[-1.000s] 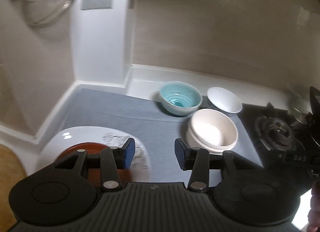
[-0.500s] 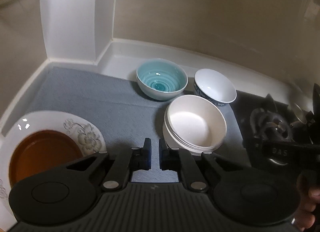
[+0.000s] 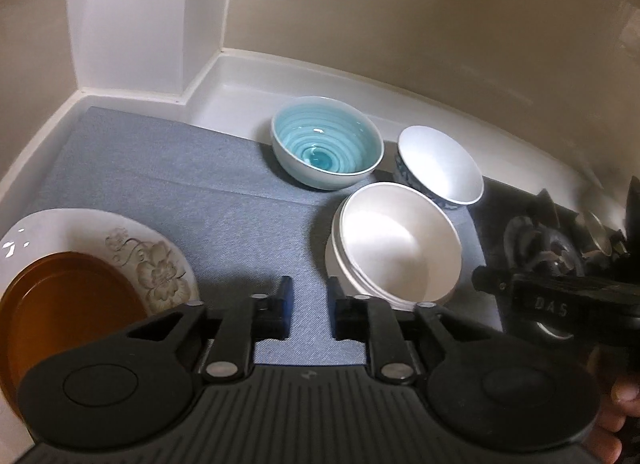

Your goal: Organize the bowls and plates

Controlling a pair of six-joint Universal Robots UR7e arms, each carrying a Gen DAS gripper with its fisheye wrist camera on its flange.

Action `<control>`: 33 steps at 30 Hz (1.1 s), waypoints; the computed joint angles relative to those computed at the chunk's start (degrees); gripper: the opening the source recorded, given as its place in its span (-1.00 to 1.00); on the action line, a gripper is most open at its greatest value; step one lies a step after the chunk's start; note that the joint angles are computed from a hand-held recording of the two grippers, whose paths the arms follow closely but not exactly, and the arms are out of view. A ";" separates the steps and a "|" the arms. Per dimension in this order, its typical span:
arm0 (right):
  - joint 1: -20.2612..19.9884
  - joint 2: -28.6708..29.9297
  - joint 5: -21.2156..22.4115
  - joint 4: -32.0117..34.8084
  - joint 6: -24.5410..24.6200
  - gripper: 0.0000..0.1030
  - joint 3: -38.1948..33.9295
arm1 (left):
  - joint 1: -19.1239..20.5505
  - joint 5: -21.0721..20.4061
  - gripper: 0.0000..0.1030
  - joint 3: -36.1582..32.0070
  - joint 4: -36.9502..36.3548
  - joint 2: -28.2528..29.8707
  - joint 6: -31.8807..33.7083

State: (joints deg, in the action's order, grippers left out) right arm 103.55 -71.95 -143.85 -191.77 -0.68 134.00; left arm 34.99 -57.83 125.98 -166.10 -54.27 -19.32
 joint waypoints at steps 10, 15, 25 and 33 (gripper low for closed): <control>-0.60 1.33 -1.23 0.93 2.26 -0.20 -1.14 | 4.50 -6.14 -0.23 -5.05 0.68 3.42 4.05; -1.88 1.35 -0.94 1.18 3.19 -0.20 -1.55 | 5.30 -7.92 -0.24 -7.18 0.66 5.42 6.33; -4.81 0.75 5.82 3.58 3.70 -0.23 -2.59 | 6.52 -10.00 -0.64 -9.63 1.51 8.03 7.72; -4.75 -1.56 8.57 5.15 5.64 -0.70 -0.38 | 6.25 -12.75 -0.65 -5.47 1.76 3.45 7.35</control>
